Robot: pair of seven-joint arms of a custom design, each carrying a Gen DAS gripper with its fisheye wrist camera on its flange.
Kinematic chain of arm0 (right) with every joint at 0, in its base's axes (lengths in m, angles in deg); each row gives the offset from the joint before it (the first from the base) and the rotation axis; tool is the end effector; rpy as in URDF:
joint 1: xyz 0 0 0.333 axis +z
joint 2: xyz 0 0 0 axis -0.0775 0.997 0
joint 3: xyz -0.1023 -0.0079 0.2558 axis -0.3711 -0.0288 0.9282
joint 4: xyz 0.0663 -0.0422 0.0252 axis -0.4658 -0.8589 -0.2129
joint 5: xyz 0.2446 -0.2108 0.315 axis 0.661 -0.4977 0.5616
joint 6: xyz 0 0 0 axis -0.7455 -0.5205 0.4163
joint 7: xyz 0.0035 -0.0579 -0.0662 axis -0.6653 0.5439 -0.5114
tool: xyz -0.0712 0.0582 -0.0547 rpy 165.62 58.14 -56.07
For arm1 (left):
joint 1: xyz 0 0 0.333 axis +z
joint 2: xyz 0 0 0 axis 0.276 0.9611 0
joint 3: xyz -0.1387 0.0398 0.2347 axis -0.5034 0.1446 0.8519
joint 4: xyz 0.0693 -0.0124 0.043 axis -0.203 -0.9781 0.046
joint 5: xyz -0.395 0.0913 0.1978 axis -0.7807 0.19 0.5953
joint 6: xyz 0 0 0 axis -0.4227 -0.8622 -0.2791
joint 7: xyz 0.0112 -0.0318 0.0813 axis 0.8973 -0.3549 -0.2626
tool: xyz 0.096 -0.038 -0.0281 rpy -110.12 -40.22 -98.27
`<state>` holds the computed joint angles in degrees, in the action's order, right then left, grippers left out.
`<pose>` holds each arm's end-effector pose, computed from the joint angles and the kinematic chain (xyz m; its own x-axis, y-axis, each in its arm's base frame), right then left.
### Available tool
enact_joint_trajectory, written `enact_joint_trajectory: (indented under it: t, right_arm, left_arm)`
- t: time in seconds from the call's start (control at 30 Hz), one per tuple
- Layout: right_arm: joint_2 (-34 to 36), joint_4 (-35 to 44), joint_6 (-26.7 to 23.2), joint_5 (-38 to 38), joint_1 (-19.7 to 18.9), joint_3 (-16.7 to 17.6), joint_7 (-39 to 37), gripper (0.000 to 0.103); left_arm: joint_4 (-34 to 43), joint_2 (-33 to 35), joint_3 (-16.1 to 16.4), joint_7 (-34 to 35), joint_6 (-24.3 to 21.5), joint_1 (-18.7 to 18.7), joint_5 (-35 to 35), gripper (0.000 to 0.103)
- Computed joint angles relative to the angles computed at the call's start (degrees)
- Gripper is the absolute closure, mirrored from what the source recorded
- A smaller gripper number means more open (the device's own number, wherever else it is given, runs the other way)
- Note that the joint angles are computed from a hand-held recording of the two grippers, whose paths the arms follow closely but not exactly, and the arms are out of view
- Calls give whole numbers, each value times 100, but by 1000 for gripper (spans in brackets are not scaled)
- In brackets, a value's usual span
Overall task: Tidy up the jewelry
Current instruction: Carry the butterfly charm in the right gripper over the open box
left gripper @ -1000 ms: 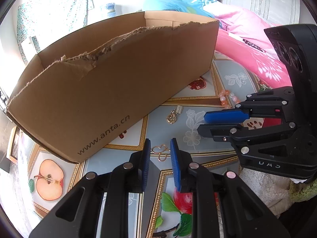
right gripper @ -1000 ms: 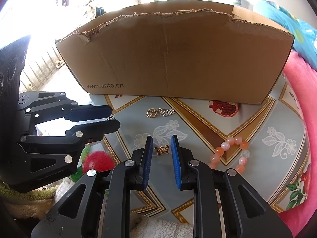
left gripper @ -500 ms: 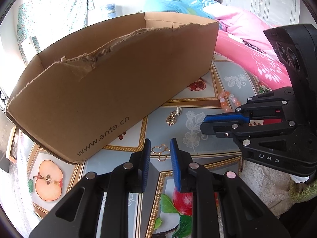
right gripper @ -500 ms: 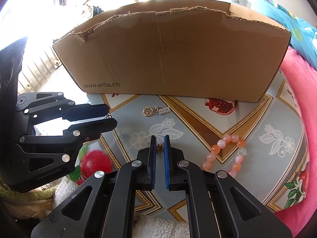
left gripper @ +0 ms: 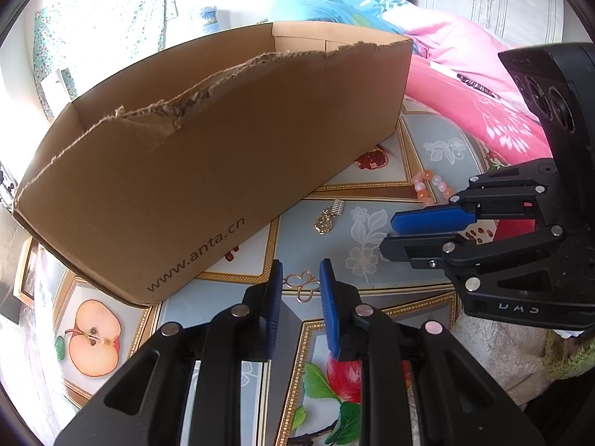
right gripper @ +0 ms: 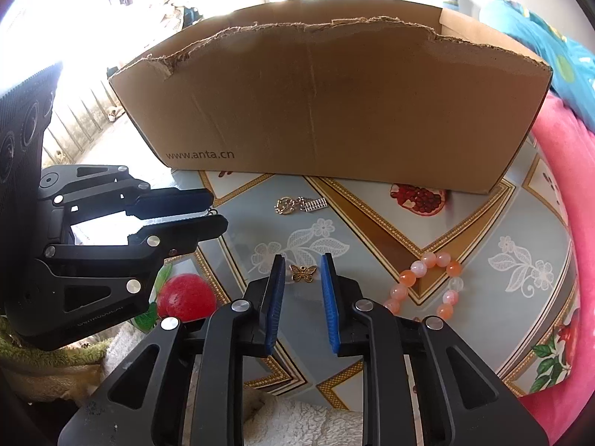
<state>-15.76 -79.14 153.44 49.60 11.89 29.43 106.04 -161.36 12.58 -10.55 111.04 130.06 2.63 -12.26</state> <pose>0.4598 0.0889 0.4528 0.2334 -0.9684 -0.0878 -0.8087 -0.1432 -0.5706 0.5175 -0.1593 0.4180 -0.6879 -0.7254 -0.0234 -0.5566 0.5480 -0.6244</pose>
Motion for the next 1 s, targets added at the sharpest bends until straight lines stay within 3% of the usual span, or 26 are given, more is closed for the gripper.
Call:
enact_joint_trajectory:
  t: [0.17, 0.27, 1.0]
  right_arm:
    - [30, -14, -6, -287, -116, 209, 96, 84]
    - [83, 31, -34, -482, -189, 318, 250, 93]
    - [61, 87, -113, -374, -133, 128, 230, 97]
  left_arm:
    - [-6, -8, 2, -1, 1, -6, -3, 83]
    - [-9, -3, 5, 26, 9, -17, -16, 83]
    - [-14, -13, 5, 67, 15, -19, -28, 83]
